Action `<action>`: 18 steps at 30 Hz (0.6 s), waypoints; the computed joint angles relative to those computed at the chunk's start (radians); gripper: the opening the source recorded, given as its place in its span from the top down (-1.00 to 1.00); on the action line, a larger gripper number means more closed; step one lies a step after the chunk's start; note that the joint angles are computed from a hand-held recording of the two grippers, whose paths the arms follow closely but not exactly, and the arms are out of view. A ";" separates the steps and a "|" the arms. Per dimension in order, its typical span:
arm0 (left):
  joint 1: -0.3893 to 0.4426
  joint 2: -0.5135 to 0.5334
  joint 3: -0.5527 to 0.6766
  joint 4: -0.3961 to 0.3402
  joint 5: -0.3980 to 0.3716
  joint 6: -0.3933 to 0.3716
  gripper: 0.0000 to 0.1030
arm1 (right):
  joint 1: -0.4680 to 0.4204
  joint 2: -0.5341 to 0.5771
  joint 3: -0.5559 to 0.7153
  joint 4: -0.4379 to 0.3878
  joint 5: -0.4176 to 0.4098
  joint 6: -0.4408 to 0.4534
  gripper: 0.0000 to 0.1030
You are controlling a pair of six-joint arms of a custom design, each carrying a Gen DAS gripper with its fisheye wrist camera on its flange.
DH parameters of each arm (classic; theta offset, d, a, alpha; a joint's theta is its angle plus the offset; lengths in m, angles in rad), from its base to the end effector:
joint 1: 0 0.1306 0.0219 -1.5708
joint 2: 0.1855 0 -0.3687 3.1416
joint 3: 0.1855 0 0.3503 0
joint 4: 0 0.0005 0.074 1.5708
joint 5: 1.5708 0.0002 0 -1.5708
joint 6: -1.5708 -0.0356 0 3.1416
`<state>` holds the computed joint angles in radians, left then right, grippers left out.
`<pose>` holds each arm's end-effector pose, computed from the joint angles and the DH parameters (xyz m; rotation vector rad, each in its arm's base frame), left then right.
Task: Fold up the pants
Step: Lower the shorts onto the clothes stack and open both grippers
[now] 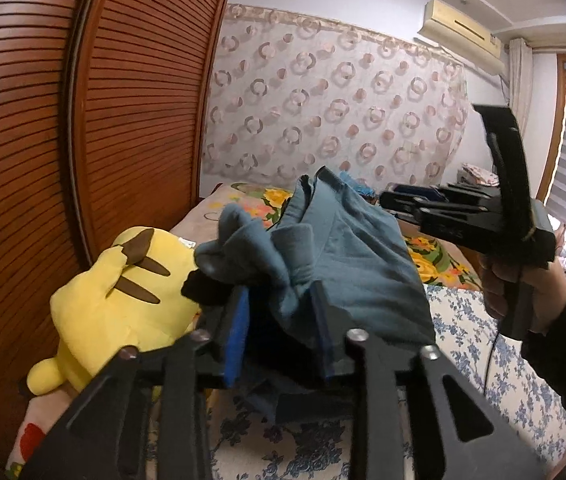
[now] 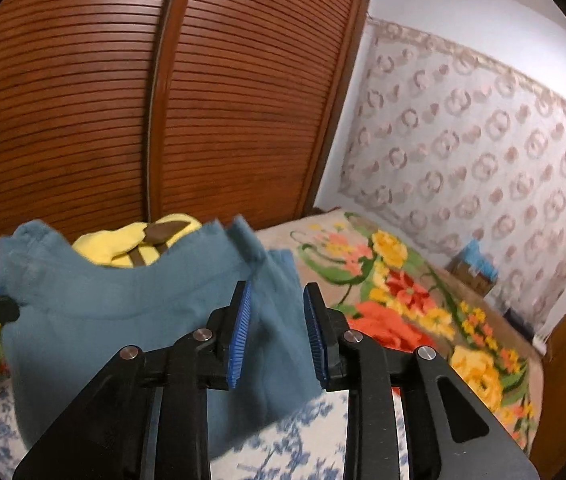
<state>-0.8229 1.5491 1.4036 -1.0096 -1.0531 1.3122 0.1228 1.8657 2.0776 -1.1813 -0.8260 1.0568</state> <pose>0.3389 -0.3205 0.3597 -0.7335 1.9102 0.1941 0.5825 0.0978 0.4502 -1.4707 1.6605 0.5531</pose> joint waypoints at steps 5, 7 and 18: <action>-0.028 0.009 0.031 -0.077 -0.012 0.038 0.23 | -0.055 -0.022 -0.035 -0.058 -0.027 0.023 0.49; -0.038 0.011 0.041 -0.087 -0.011 0.033 0.21 | -0.083 -0.042 -0.060 -0.074 -0.044 0.036 0.49; -0.113 0.130 0.224 -0.236 -0.018 0.047 0.11 | -0.278 -0.108 -0.135 -0.217 -0.129 0.113 0.47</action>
